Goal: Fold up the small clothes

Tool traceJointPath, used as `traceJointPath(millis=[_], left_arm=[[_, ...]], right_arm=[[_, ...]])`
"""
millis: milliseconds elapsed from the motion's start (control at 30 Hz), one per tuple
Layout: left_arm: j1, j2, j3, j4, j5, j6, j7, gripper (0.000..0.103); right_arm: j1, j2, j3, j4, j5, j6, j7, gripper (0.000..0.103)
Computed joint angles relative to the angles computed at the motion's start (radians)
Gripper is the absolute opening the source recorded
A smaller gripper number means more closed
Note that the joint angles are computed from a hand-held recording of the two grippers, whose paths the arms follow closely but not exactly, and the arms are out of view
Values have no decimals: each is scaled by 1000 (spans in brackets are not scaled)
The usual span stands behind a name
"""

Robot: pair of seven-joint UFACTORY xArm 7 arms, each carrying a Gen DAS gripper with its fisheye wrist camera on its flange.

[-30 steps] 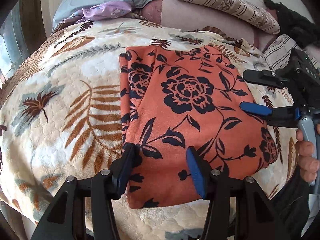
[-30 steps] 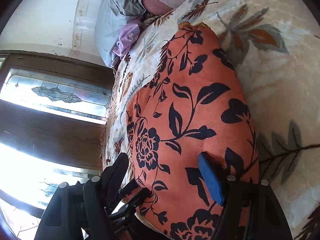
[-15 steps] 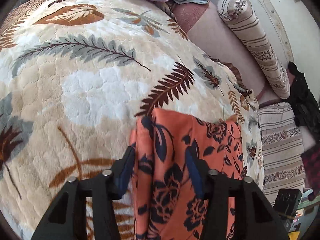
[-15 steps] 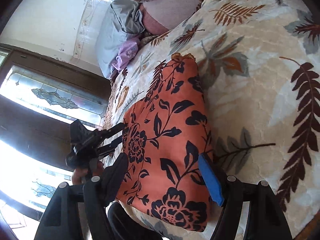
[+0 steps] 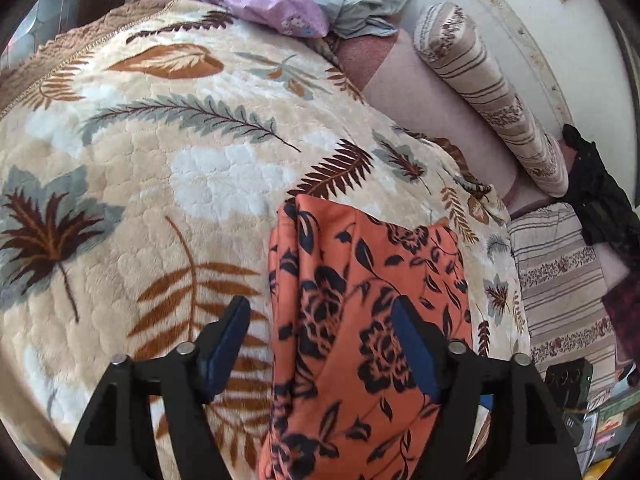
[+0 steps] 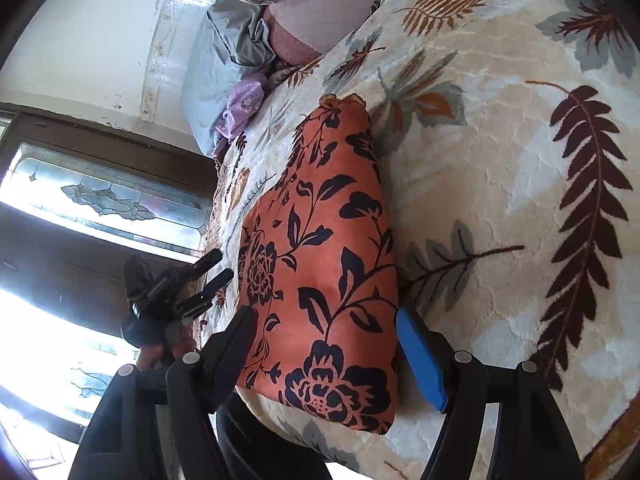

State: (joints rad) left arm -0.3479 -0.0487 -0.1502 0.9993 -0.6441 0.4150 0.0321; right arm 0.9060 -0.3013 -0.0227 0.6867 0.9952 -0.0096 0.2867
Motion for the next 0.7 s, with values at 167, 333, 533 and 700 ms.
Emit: traceJointPath(millis=[167,333,533,700], left_arm=[[-61,-148,-1,-167,-11,-38,6,81],[-104,-194,19,-259,-42,-35,-36,81],[-73,-251,-23,-287,144,-55,-186,81],[12,-264,-106,-259,450,-41,-408,81]], right_arm=[[-54,-53,81,-64,-90,-19,134,81],[-71,-109,118,-130,-151,-34,244,81],[-99,-157,160,-184,-223,-32,357,81],[-94,-155,154,-187,-288,-36,414,81]])
